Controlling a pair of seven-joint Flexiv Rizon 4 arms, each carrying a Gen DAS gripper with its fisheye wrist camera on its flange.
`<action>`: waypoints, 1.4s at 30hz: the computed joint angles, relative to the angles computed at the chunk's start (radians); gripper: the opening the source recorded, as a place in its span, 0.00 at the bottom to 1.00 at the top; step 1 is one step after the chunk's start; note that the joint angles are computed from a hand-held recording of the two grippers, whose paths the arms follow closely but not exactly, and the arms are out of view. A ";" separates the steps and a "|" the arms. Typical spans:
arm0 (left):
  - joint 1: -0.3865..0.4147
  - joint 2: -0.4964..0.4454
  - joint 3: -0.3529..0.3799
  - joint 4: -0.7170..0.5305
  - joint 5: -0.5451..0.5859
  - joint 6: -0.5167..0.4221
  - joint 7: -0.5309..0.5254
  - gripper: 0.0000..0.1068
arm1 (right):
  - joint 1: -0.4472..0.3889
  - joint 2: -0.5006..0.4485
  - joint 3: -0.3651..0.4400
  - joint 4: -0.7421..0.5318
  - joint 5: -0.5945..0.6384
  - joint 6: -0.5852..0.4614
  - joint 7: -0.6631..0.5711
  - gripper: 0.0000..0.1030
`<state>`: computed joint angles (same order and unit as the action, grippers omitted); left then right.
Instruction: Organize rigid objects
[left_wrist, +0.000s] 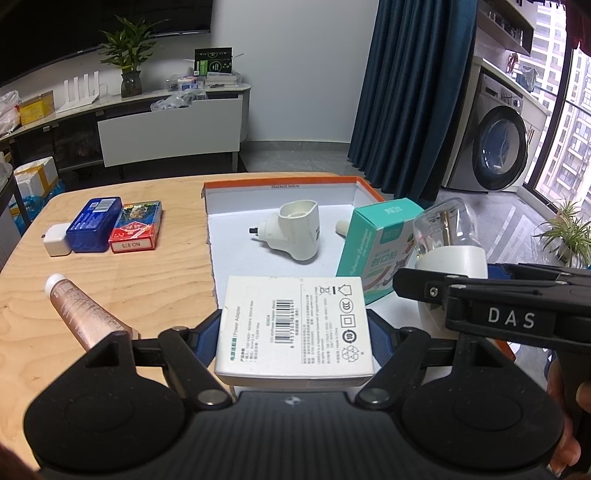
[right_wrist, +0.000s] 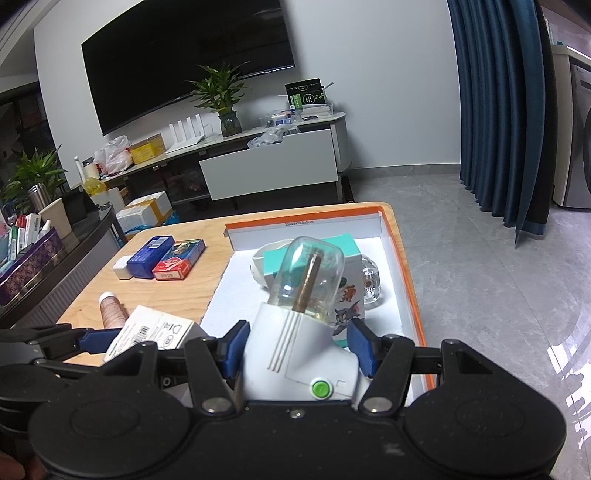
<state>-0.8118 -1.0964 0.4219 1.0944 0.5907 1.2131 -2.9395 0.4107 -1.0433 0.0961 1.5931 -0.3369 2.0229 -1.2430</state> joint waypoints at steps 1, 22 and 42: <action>0.000 0.000 0.000 0.000 0.000 0.000 0.000 0.74 | -0.001 0.000 0.000 -0.001 0.000 0.000 0.000 0.68; 0.012 -0.003 -0.016 0.003 -0.012 -0.001 0.013 0.74 | 0.001 0.002 0.000 -0.004 -0.010 -0.025 -0.015 0.67; 0.014 -0.013 -0.004 0.020 -0.074 0.086 0.083 0.87 | 0.132 0.005 -0.116 0.002 0.254 0.155 -0.109 0.78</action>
<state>-0.7977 -1.1097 0.4180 1.1141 0.5166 1.2994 -2.8563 0.5432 -1.0387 -0.0194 1.5955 -0.0829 2.1775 -1.3515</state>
